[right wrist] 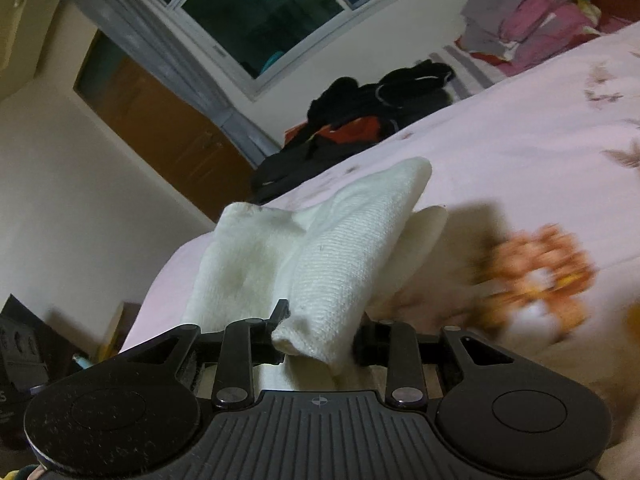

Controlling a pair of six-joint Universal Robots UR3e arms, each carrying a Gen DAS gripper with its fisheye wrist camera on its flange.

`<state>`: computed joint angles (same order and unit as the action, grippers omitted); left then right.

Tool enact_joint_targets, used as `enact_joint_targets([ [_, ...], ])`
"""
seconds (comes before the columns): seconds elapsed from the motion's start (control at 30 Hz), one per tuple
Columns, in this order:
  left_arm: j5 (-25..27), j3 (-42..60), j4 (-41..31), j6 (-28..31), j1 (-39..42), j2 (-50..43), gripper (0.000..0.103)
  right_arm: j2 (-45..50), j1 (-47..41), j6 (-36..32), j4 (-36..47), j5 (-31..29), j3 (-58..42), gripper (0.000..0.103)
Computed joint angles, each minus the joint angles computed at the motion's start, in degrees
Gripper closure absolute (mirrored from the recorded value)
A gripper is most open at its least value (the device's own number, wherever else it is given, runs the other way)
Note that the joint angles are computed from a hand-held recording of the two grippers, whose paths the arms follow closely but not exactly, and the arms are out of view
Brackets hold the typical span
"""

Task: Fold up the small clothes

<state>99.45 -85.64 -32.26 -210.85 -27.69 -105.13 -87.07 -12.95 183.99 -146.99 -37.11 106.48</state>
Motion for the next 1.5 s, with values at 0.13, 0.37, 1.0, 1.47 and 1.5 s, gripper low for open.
enact_joint_targets([
  [0.13,-7.3,-16.0,3.0,6.3,9.8,13.6,0.07,4.1,13.3,13.7,-13.2,-9.9,-1.1,0.073],
  [0.37,-19.8,-32.6,3.3,16.9,27.6,28.0,0.07,18.2,30.8,24.6,-21.2,-23.8,-13.1,0.073],
  [1.0,-20.2,-42.3,5.6,21.1,35.5,31.9,0.041,26.2,37.9,22.1,-15.9,-38.2,-23.1,0.069],
  [1.47,-10.9,-33.7,15.9,18.8,28.3,20.6,0.042,33.0,40.2,20.1,-14.8,-46.6,-34.7,0.069],
  [1.5,-10.9,-32.9,16.2,18.8,28.2,19.2,0.042,34.3,40.6,19.4,-14.3,-46.9,-36.5,0.069],
])
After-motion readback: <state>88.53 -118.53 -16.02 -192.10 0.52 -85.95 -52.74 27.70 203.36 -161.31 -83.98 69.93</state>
